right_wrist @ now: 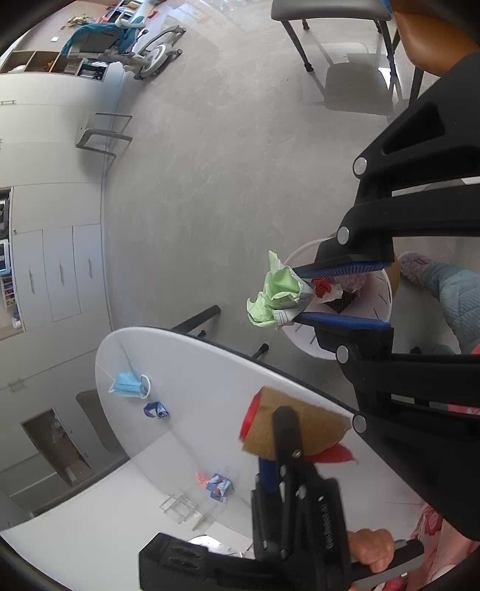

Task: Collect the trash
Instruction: 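Carry the green paper and cardboard packet to the wastebasket and release both, then bring both open tools back over the table toward the carton and pink paper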

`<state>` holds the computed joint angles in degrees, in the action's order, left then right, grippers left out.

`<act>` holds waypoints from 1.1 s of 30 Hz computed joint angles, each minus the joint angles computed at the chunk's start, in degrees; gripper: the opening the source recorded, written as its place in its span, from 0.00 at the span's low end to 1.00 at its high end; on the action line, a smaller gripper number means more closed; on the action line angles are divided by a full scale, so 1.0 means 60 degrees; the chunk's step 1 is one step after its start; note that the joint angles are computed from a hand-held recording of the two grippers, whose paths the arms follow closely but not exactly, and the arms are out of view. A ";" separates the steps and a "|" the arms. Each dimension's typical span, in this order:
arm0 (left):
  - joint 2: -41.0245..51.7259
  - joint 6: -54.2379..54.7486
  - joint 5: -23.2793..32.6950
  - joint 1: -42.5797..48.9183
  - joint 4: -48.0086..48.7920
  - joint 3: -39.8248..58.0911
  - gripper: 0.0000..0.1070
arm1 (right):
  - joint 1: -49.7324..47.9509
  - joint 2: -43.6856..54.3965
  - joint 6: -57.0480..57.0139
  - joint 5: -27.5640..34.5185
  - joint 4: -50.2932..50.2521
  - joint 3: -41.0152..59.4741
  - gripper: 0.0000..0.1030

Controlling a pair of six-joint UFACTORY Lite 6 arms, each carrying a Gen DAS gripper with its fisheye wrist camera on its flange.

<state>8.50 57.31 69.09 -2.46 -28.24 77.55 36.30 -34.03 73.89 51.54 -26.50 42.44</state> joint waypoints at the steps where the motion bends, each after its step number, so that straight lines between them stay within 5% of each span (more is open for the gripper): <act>1: -0.0078 -0.0211 -0.0131 -0.0281 0.0083 -0.0258 0.35 | -0.0029 -0.0167 0.0001 0.0002 0.0021 -0.0143 0.19; 5: -0.0197 -0.0631 -0.0485 -0.0826 0.0384 -0.0780 0.43 | -0.0306 -0.0675 -0.0230 -0.0125 0.0215 -0.0612 0.19; 9: -0.0790 -0.0677 -0.0744 -0.0712 0.0483 -0.1199 0.62 | -0.0428 -0.0977 -0.0398 -0.0324 0.0400 -0.0961 0.19; 13: -0.1192 -0.0296 -0.0887 0.0006 0.0367 -0.1054 0.76 | -0.0445 -0.0678 -0.0521 -0.0743 0.0509 -0.0974 0.20; 21: -0.0668 0.0524 -0.0198 0.2498 -0.0189 0.0728 0.89 | -0.0402 0.1164 -0.0760 -0.2338 0.0709 -0.0879 0.22; 25: -0.0268 0.0903 0.0253 0.3369 -0.0159 0.1373 0.89 | -0.0488 0.2237 -0.0826 -0.3479 0.0984 -0.1031 0.61; 29: 0.0238 0.0942 0.0439 0.3870 -0.0031 0.2011 0.89 | -0.0469 0.3069 -0.0886 -0.3657 0.1230 -0.0522 0.66; 33: 0.0665 0.1058 0.0243 0.4605 -0.0134 0.2286 0.89 | -0.0001 0.3555 -0.0119 -0.2847 0.0346 0.0723 0.89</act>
<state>12.49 63.65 70.55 25.17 -29.04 91.27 36.29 -12.70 73.18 34.46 -24.43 46.78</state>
